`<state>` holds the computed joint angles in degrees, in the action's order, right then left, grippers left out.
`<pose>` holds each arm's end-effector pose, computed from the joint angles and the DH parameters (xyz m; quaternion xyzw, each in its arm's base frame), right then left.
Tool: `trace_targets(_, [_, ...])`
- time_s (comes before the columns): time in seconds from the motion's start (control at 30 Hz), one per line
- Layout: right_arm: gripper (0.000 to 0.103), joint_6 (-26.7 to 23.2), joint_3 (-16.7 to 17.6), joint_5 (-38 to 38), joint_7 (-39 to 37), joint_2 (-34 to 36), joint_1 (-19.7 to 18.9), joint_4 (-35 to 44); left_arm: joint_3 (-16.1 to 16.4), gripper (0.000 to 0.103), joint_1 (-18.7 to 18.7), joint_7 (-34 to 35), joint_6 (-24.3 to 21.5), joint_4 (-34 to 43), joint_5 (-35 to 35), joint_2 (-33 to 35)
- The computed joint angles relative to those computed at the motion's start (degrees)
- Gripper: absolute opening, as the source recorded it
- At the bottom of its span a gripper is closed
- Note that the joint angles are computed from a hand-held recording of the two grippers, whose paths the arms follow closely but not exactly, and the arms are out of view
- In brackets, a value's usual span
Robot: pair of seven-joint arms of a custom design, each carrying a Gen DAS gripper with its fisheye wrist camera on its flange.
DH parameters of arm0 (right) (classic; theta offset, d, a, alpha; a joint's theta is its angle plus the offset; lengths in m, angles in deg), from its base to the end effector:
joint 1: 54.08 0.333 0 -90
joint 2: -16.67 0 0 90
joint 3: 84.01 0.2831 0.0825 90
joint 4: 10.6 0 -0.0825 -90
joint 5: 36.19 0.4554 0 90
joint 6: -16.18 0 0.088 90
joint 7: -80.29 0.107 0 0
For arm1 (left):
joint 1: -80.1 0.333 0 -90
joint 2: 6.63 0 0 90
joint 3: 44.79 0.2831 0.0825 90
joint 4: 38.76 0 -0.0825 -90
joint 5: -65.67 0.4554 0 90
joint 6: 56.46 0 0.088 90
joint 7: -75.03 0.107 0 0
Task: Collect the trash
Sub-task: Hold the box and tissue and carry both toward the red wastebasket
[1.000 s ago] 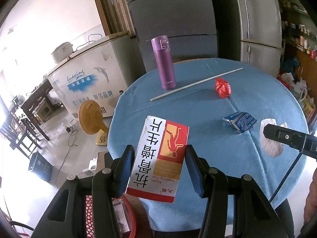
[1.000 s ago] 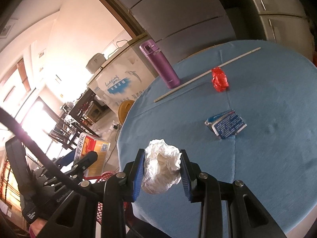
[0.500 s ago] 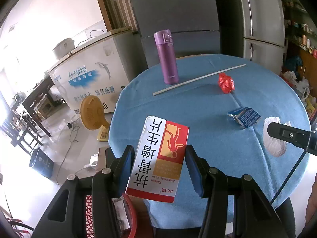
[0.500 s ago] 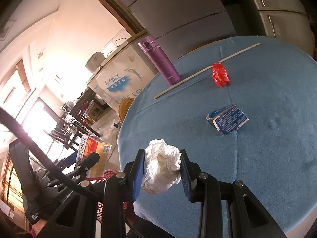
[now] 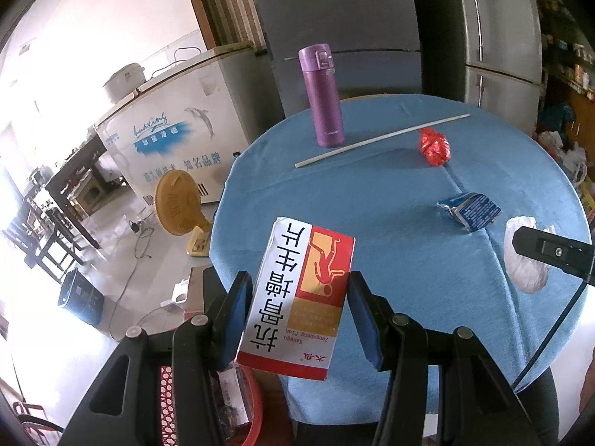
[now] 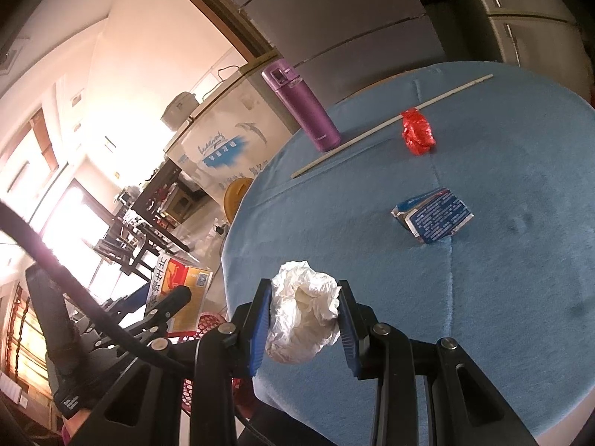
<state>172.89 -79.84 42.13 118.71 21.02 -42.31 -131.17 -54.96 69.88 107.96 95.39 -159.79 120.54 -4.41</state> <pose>0.6238 0.1387 0.3461 -0.6348 0.6258 -0.0046 0.4532 0.5938 -0.2440 0.3711 -0.6174 0.6894 -0.1856 0.3304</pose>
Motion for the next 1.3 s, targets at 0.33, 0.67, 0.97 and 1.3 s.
trace_targets(0.33, [0.036,-0.3,0.4,-0.9,0.2,0.5,0.4,0.4,0.1,0.054,0.2,-0.4,-0.3,-0.5,-0.1,-0.3])
trace_targets(0.67, [0.036,-1.2,0.7,-1.9,0.3,1.0,0.5,0.9,0.1,0.054,0.4,-0.2,-0.4,-0.8,-0.1,-0.4])
trace_targets(0.97, [0.036,-1.8,1.2,-3.5,1.0,1.5,0.8,1.4,0.2,0.054,0.7,-0.6,-0.6,-1.3,0.1,-0.7])
trace_targets(1.3, [0.036,-2.6,1.8,-5.8,2.0,2.2,1.5,2.2,0.3,0.054,1.4,-0.5,-0.5,-2.4,-0.7,-1.3])
